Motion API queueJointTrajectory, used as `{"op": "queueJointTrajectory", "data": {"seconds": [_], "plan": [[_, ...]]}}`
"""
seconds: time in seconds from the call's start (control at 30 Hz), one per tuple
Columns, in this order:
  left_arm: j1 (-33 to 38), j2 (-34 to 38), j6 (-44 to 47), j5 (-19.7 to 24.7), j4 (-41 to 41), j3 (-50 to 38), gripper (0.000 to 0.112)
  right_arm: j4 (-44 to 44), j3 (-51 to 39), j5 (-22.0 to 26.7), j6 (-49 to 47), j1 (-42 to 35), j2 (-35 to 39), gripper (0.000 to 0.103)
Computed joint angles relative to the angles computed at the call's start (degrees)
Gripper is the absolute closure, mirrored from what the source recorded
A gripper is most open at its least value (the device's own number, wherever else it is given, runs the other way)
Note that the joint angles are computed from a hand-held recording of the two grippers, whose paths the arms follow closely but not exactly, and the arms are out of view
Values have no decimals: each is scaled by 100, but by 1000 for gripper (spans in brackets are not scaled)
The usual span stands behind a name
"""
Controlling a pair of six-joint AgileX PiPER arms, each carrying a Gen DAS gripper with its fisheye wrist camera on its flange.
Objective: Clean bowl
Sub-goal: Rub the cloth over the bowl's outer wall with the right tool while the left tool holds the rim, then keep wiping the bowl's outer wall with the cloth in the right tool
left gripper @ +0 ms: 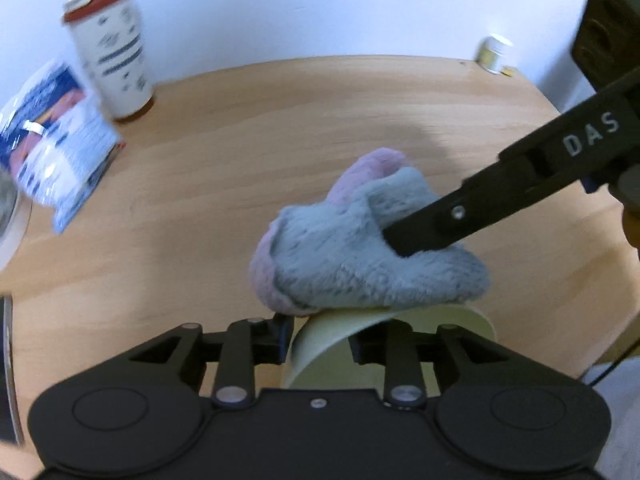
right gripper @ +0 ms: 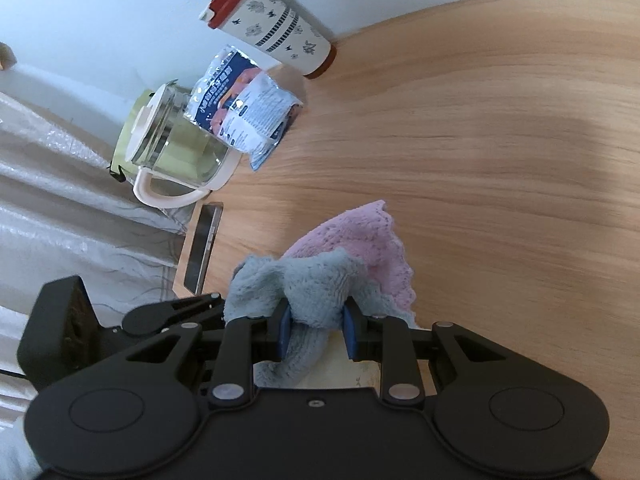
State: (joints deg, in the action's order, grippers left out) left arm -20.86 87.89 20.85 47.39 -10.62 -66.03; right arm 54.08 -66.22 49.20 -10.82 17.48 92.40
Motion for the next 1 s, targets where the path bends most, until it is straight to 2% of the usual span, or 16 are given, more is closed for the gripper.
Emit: {"op": "queueJointTrajectory", "data": {"seconds": [0.17,0.33,0.43,0.6,0.8,1.0], "plan": [[-79,57,792,-29,26,-35,84,36,181,-145,86,-7,-111,72],[53,100,1576,-31,-407,-24,88,110,438,-355,110,14,-275,72],[181,152,2012,17,-786,-76,93,193,740,-492,108,-61,-490,72],[159,246,2040,-113,-1006,-148,94,536,1314,-701,65,-324,-828,72],[176,416,1852,-241,-1417,-274,93,229,1937,-964,600,-534,-1290,72],[281,517,1648,-439,-1852,-231,94,-83,2253,-899,964,-770,-1561,72]]}}
